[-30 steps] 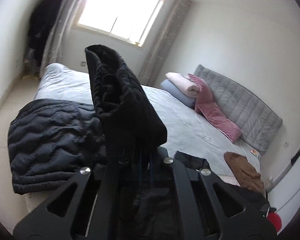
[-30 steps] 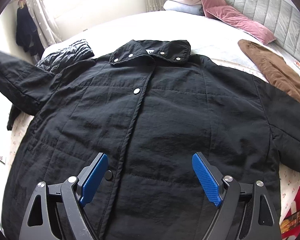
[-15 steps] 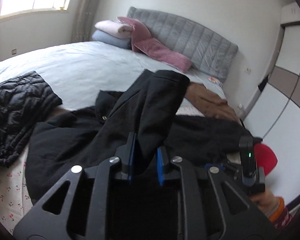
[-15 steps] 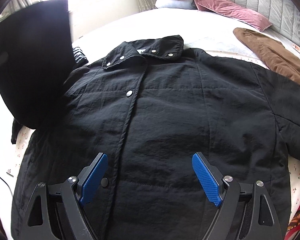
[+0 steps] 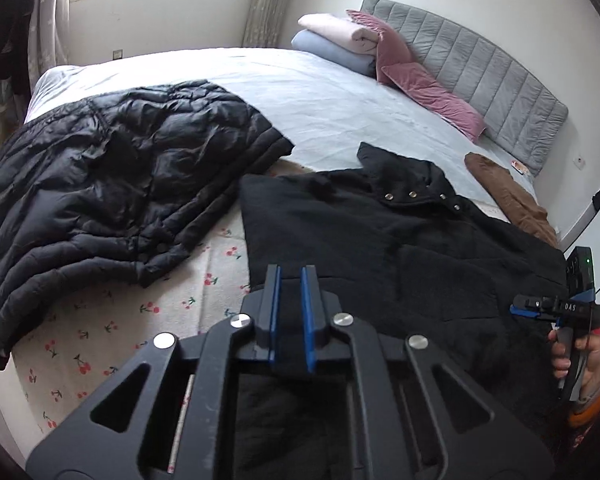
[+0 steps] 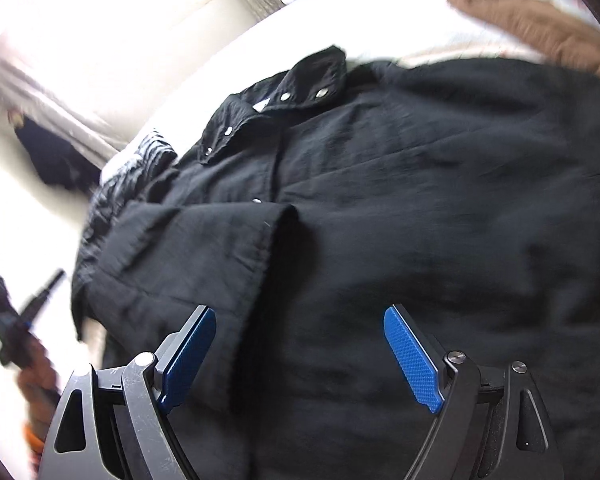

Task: Fold large clothes

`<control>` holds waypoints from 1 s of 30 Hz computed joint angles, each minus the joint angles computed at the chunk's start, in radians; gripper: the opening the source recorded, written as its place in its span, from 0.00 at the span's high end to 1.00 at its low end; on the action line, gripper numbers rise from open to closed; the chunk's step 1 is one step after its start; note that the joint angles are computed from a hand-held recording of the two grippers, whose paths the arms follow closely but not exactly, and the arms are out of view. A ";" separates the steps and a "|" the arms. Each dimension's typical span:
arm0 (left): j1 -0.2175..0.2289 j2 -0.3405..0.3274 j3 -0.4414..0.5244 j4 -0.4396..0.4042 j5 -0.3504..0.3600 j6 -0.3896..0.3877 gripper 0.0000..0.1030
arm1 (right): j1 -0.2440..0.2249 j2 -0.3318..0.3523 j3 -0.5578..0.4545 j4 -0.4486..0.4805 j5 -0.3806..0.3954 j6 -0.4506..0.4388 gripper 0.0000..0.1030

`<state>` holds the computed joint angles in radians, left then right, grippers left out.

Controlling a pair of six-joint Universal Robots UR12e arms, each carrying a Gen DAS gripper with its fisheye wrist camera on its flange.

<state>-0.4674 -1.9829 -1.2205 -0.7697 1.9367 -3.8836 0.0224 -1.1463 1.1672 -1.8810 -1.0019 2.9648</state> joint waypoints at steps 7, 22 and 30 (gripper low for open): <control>-0.002 -0.034 0.018 0.057 -0.025 0.049 0.90 | 0.067 0.078 -0.088 -0.117 -0.104 0.015 0.89; -0.036 -0.113 0.131 -0.057 -0.027 0.171 0.69 | 0.085 0.064 -0.043 -0.374 -0.262 0.028 0.38; -0.047 -0.139 0.149 -0.127 0.002 0.178 0.55 | 0.102 0.016 0.076 -0.407 -0.251 -0.169 0.34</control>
